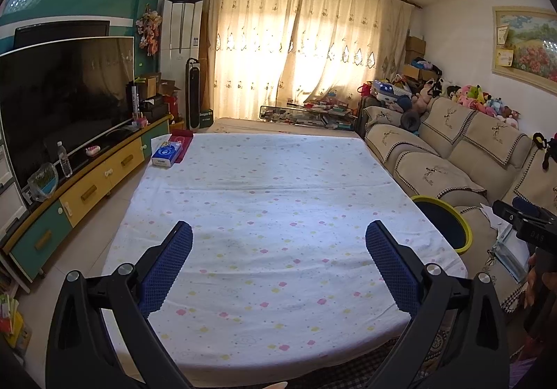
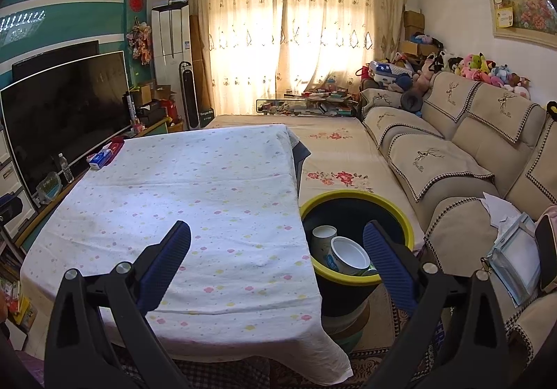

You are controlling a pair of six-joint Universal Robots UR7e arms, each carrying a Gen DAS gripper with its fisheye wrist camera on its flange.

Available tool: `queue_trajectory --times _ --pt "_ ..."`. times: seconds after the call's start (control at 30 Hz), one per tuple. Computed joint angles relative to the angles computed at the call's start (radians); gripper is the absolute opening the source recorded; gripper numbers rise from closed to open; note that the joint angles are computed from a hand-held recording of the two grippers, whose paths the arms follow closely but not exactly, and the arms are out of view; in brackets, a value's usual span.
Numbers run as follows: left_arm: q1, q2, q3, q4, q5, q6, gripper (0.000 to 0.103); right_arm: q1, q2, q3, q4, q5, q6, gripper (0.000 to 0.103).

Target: Collect trash

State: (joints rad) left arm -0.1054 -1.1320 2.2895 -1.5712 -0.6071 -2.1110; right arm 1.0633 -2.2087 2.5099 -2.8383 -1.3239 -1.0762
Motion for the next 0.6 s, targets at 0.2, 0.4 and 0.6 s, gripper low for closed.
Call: queue_trajectory --times 0.2,0.4,0.6 --pt "0.004 0.006 -0.005 0.001 0.002 0.001 0.098 -0.003 0.0 0.002 0.001 0.004 -0.002 0.095" --pt "0.004 0.007 -0.005 -0.002 0.003 0.004 0.098 -0.001 0.007 0.003 -0.004 0.002 0.0 0.095" --pt "0.009 0.011 -0.006 -0.011 0.005 0.014 0.098 -0.003 0.01 0.005 -0.007 0.001 0.0 0.095"
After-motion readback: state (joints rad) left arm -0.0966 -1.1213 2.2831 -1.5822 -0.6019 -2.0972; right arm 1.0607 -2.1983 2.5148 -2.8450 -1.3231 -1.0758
